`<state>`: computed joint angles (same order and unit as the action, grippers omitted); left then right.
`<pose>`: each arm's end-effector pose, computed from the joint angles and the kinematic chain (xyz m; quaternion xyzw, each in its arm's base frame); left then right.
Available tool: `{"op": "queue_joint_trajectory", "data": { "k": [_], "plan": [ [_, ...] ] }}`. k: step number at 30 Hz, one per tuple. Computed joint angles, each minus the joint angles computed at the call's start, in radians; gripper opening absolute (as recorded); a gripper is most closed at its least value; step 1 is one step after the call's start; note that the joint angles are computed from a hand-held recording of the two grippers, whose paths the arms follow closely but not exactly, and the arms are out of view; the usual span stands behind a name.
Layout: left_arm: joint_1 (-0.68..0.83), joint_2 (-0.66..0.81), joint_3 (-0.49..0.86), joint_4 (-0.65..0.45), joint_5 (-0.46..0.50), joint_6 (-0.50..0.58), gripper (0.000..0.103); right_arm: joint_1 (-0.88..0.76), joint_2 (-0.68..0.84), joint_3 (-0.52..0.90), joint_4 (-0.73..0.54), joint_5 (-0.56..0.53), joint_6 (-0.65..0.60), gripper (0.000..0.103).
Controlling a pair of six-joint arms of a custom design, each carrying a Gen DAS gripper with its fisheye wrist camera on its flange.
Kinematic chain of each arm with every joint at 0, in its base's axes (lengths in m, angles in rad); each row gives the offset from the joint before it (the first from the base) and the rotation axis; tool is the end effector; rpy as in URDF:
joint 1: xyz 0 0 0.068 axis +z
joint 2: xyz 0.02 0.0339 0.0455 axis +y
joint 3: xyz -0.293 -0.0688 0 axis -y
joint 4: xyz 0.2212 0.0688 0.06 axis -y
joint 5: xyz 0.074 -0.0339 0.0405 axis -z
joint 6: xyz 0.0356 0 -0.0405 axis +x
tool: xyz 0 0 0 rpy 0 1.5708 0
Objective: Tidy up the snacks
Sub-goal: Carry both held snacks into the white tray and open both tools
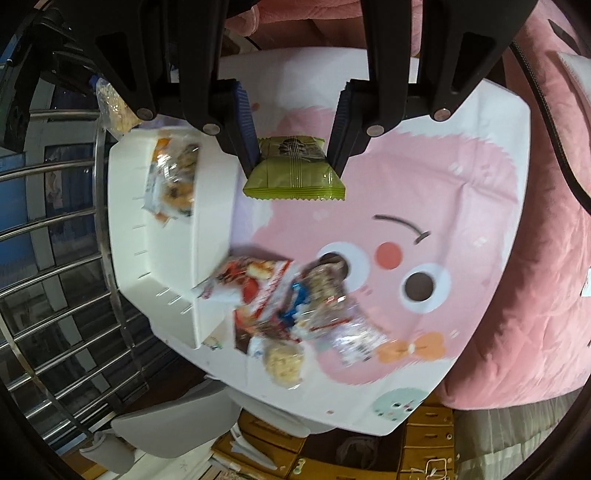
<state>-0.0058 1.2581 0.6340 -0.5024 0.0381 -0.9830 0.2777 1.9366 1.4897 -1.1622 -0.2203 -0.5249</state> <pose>0.1915 -0.0025 0.2128 -0.4541 0.8631 -0.1209 0.1851 0.3307 0.1023 0.2370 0.3862 -0.9156 -0.1114 0.0053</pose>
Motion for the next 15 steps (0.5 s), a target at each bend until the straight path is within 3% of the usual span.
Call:
{"op": "queue_joint_trajectory", "data": {
  "k": [15],
  "plan": [
    [-0.204, 0.304, 0.287, 0.07, -0.155, -0.213, 0.036, -0.166, 0.325, 0.597, -0.297, -0.018, -0.259, 0.034]
  ]
}}
